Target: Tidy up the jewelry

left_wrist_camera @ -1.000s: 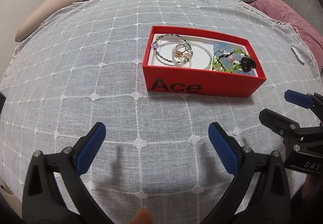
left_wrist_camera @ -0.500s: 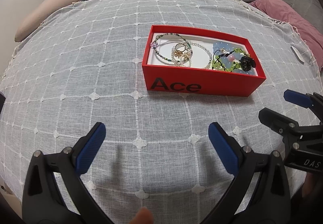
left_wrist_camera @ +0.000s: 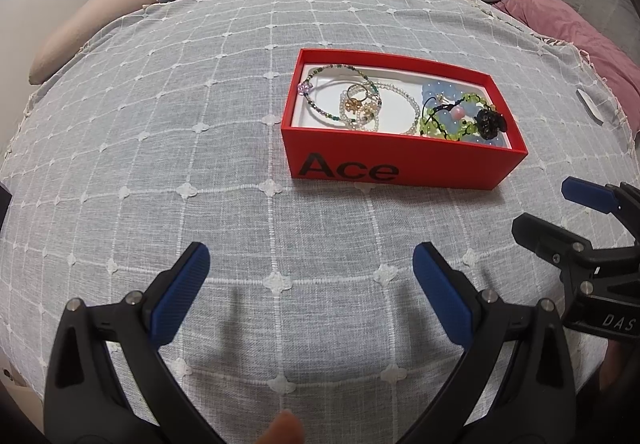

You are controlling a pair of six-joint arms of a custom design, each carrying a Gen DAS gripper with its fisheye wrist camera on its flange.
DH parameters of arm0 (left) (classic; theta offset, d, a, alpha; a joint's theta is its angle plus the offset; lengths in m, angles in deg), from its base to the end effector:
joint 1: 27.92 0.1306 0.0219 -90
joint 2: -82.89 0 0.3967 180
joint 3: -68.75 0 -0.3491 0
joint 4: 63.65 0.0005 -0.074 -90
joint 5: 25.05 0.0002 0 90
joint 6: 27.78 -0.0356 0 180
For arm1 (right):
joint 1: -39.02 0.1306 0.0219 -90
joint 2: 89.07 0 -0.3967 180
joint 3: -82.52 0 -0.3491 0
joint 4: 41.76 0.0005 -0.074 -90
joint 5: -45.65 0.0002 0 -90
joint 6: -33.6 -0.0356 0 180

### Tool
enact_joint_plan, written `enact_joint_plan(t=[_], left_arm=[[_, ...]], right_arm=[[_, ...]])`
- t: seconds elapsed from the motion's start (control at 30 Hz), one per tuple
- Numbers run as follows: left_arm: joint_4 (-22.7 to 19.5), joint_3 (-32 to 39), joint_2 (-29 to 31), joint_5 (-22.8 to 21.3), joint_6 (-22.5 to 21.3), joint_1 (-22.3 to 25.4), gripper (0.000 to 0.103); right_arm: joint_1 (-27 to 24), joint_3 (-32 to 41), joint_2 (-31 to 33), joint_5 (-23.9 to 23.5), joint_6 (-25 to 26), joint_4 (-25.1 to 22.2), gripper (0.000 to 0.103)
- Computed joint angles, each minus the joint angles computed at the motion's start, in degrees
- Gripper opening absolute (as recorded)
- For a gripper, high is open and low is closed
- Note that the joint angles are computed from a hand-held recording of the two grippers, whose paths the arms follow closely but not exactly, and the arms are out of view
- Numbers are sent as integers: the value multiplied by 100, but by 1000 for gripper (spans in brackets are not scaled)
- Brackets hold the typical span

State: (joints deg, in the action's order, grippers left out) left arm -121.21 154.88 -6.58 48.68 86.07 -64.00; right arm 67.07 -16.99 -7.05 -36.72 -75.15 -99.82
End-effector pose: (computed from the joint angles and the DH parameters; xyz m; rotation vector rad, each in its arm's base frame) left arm 0.3485 -0.2422 0.4049 0.1833 2.5751 -0.0023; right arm 0.3298 0.1698 0.4198 -0.1638 2.5958 0.1216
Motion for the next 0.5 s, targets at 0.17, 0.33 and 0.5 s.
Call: enact_joint_plan(t=[0.17, 0.33, 0.5], left_arm=[[6, -7, -2, -8, 23, -5, 101], [4, -1, 5, -6, 19, -2, 101], [6, -2, 6, -5, 17, 0, 101]], right_arm=[[1, 0, 2, 3, 0, 2, 87], [0, 10, 6, 2, -1, -10, 87], [2, -13, -1, 2, -11, 3, 87]])
